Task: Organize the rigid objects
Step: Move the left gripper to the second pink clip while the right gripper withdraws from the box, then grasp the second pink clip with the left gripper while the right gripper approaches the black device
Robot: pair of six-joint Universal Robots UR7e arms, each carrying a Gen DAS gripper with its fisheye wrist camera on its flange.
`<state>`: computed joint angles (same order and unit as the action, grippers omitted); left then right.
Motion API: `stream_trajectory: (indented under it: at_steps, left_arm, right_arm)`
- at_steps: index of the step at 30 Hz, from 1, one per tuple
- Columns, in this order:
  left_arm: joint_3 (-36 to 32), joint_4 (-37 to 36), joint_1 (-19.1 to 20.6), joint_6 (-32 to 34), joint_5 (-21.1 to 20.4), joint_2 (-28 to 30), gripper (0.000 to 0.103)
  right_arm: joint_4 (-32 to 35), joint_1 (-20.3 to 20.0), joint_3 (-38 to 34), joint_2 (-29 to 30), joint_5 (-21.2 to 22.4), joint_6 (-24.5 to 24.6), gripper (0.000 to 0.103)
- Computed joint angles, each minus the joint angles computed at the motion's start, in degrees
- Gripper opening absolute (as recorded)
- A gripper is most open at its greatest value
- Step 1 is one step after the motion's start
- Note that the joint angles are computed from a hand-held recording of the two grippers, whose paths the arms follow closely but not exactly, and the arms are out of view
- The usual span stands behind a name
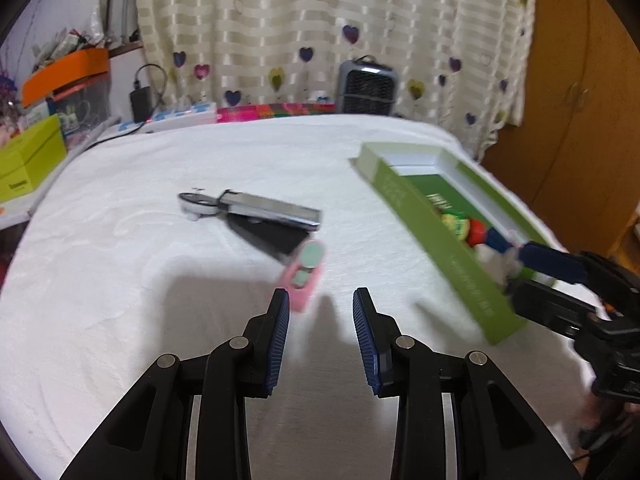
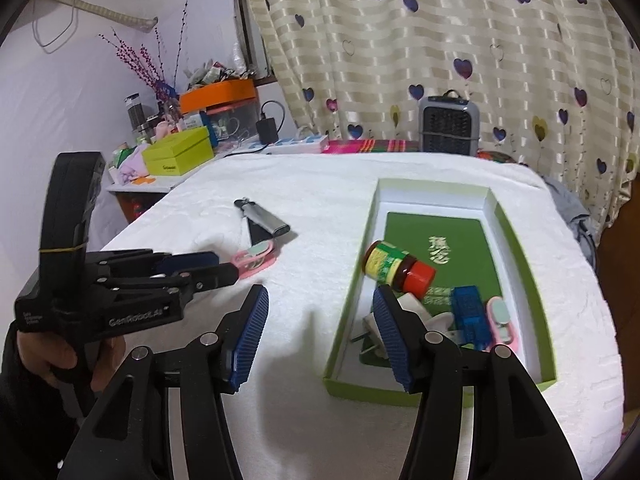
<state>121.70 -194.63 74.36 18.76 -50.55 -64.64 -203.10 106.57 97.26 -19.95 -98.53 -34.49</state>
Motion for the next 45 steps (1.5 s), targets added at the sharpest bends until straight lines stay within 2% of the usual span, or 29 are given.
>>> stream_trajectory:
  at_steps: [5,12,18,19,20,21,24,45]
  left_arm:
    - [-2.5,2.0,1.2,1.3,0.3,0.8,0.032]
    - [-5.6,5.9,2.4,3.1,-1.9,1.5,0.032]
    - [-7.8,8.8,3.0,2.0,-2.2,3.0,0.032]
    - [-8.1,9.6,3.1,1.3,-1.9,3.1,0.031]
    - [-8.1,10.0,3.2,0.8,-1.6,3.1,0.024]
    - [-8.3,10.6,3.3,0.1,-1.2,3.1,0.023]
    - [-7.1,9.6,3.5,-0.6,-1.9,2.1,0.017]
    - [-2.6,4.6,4.8,-4.4,-2.1,-2.0,0.017]
  right_arm:
    - [2.3,0.0,-0.4,0.0,0.3,0.3,0.056]
    - [4.1,0.2,-1.2,0.4,0.4,-0.6,0.056]
    - [5.1,0.2,-2.0,0.6,0.2,-0.3,0.056]
    - [5.4,0.1,-2.1,0.7,0.2,-0.1,0.056]
    - [5.8,0.1,-2.4,0.7,0.2,0.2,0.056]
    - [6.1,0.1,-2.5,0.8,0.1,0.4,0.056]
    - [6.6,0.0,-2.6,0.7,0.1,1.1,0.056]
    - [6.7,0.3,-4.1,0.9,-1.9,2.0,0.056]
